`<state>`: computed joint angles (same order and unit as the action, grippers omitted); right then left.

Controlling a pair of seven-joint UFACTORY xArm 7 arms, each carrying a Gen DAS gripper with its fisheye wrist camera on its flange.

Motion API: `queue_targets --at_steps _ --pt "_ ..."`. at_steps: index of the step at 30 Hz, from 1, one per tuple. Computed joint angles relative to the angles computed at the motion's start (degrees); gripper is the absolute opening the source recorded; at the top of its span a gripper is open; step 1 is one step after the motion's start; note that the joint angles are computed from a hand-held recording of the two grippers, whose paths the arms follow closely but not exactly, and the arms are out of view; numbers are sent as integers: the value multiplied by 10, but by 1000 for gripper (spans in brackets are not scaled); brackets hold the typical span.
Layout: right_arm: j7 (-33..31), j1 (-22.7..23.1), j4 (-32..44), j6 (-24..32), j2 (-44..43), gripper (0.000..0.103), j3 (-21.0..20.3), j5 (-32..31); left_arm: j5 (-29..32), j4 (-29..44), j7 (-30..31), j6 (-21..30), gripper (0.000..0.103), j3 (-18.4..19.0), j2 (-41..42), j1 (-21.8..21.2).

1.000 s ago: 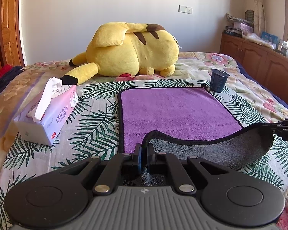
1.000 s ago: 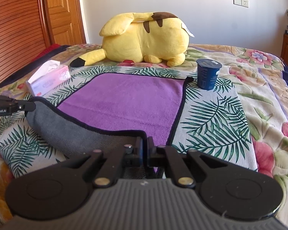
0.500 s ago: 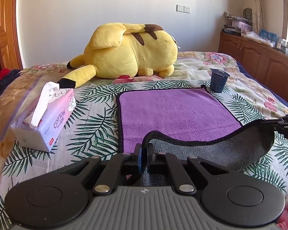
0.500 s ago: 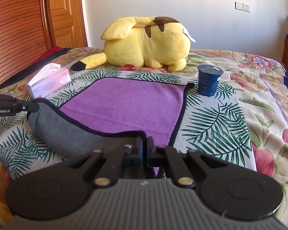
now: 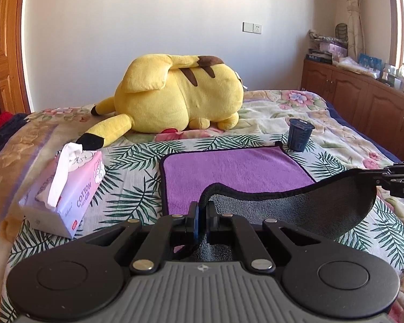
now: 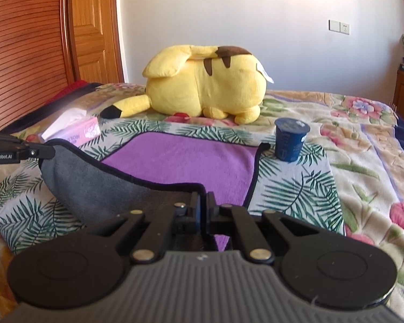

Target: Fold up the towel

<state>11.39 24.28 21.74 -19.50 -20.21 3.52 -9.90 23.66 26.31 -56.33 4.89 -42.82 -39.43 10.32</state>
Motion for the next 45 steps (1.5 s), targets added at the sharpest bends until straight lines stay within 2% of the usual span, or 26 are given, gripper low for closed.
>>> queue_targets --at_steps 10,14,16,19,23,28,31,35,45 --pt "-19 -21 30 -10 32 4 12 -3 14 24 19 -36 0 -28 38 59" --pt "-27 -28 44 -6 46 4 18 -2 3 46 42 -64 0 -19 83 70" --pt "-32 -32 52 -4 52 4 21 -1 1 62 51 -69 0 -38 88 94" --pt "-36 -32 64 -7 59 4 17 -5 2 85 71 -64 0 -61 95 124" --pt "-31 -29 83 -13 72 4 4 -17 10 109 92 -49 0 -73 104 144" --pt "-50 -49 110 -21 90 4 21 -12 25 137 97 -40 0 -84 116 172" --pt "-67 -61 131 -24 106 4 32 -3 37 154 92 -36 0 -101 124 199" --pt "-102 -76 153 -27 125 4 50 22 47 166 73 -63 0 -161 95 279" --pt "-262 -91 202 -28 168 4 90 143 7 209 118 -69 0 -250 97 388"
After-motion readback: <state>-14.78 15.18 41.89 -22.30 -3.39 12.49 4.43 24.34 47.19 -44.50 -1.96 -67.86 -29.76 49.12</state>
